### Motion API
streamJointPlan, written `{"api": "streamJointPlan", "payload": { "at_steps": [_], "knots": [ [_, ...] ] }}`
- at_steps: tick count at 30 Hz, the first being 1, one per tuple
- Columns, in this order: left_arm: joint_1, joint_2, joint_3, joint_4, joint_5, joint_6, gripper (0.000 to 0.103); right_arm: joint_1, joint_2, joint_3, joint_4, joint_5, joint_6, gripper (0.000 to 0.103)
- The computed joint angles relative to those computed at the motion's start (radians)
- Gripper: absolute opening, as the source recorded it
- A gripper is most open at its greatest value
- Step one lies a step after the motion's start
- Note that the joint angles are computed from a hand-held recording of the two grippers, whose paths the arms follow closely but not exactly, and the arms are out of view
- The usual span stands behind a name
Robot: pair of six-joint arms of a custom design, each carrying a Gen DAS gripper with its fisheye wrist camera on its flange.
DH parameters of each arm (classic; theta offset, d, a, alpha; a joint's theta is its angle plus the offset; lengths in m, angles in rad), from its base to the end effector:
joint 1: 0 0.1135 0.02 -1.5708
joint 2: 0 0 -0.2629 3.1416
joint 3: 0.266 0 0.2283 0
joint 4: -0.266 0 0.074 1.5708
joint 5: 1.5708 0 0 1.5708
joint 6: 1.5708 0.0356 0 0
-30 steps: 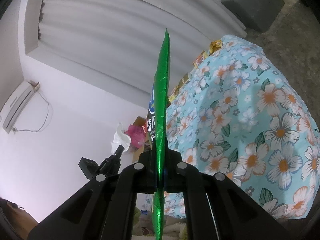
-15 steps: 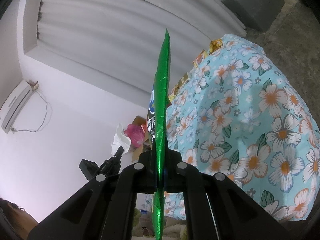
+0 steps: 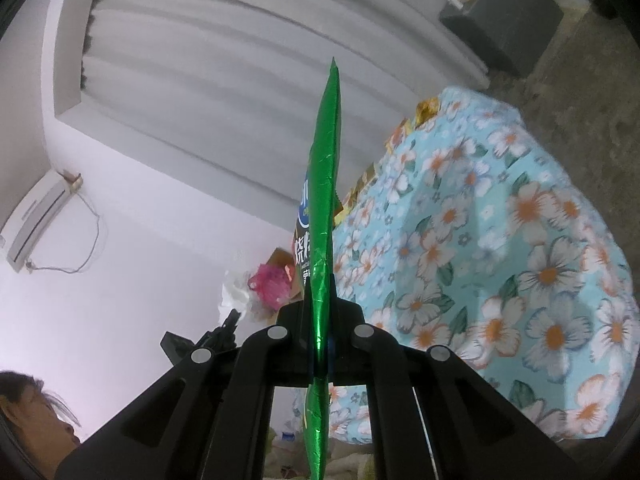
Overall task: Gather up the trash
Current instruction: 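Carry the chip bag and tissue over the blue wastebasket with both tools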
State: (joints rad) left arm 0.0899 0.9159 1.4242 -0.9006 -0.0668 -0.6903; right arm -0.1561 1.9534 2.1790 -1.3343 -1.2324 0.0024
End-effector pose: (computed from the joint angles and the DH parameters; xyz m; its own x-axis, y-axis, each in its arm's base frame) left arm 0.1236 0.0135 0.4398 -0.1974 -0.6557 -0.7287 -0.3589 0.7401 -0.5687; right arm 0.3585 -0.0224 0.3883 -0.8851 0.1401 -0.4438 -0.3617 0.3930 0.8454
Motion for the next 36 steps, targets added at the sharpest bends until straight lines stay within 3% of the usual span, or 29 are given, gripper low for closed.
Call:
{"api": "streamJointPlan", "payload": {
  "at_steps": [7,15,21,29,36],
  "knots": [
    [-0.007,0.041,0.039,-0.008,0.014,-0.022,0.000,-0.111,-0.011,-0.072,0.027,-0.036,-0.022,0.004],
    [-0.295,0.238,0.157,0.017,-0.071,-0.032,0.000,-0.310,0.005,-0.109,-0.056,-0.080,-0.142,0.004],
    [-0.478,0.472,0.287,0.091,-0.039,-0.010,0.000,-0.600,0.060,-0.076,-0.161,-0.086,-0.208,0.004],
    [-0.640,0.886,0.635,0.071,0.081,0.024,0.000,-0.883,0.209,-0.117,-0.053,-0.054,-0.027,0.004],
    [-0.727,1.261,1.122,-0.128,0.139,0.041,0.000,-0.901,0.297,-0.316,0.339,0.031,0.361,0.005]
  ]
}}
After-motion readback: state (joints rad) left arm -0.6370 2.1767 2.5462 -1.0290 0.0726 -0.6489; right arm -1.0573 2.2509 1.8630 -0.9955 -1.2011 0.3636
